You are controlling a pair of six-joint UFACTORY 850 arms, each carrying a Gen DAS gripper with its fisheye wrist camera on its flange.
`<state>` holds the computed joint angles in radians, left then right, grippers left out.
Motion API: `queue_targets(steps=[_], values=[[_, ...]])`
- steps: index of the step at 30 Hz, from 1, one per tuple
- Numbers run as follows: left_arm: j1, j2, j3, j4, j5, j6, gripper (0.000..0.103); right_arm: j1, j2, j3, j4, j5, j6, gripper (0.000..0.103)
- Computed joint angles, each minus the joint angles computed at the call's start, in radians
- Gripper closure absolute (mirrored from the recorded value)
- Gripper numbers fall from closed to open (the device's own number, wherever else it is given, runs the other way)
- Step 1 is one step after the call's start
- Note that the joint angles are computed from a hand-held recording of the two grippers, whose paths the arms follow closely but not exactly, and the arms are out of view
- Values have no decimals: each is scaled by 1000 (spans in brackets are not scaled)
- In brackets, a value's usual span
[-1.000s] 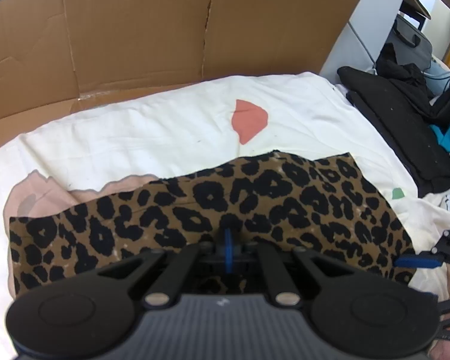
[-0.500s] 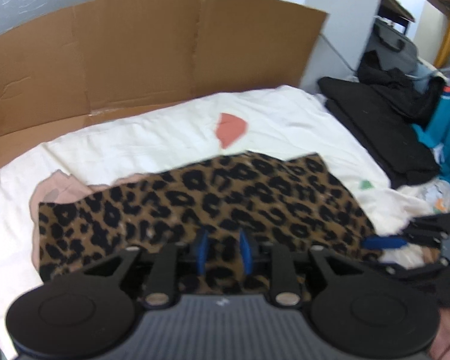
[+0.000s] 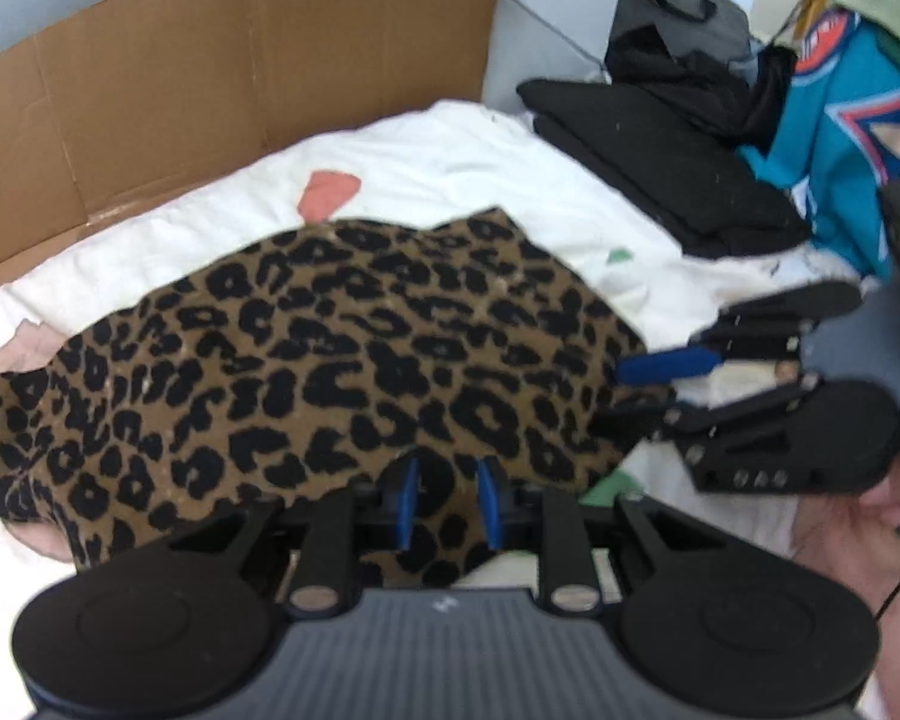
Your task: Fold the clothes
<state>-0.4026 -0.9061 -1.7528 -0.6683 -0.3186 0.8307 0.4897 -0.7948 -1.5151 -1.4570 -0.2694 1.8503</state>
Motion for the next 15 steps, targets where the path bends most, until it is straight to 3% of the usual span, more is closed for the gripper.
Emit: queue_targets(steps=[6, 8, 15], values=[[14, 22, 48, 72, 25, -52, 80, -3, 2, 4, -19, 7, 11, 63], [20, 36, 73, 108, 43, -75, 86, -4, 2, 3, -21, 8, 13, 63], [40, 74, 148, 199, 98, -168, 92, -3, 2, 4, -27, 6, 18, 63]])
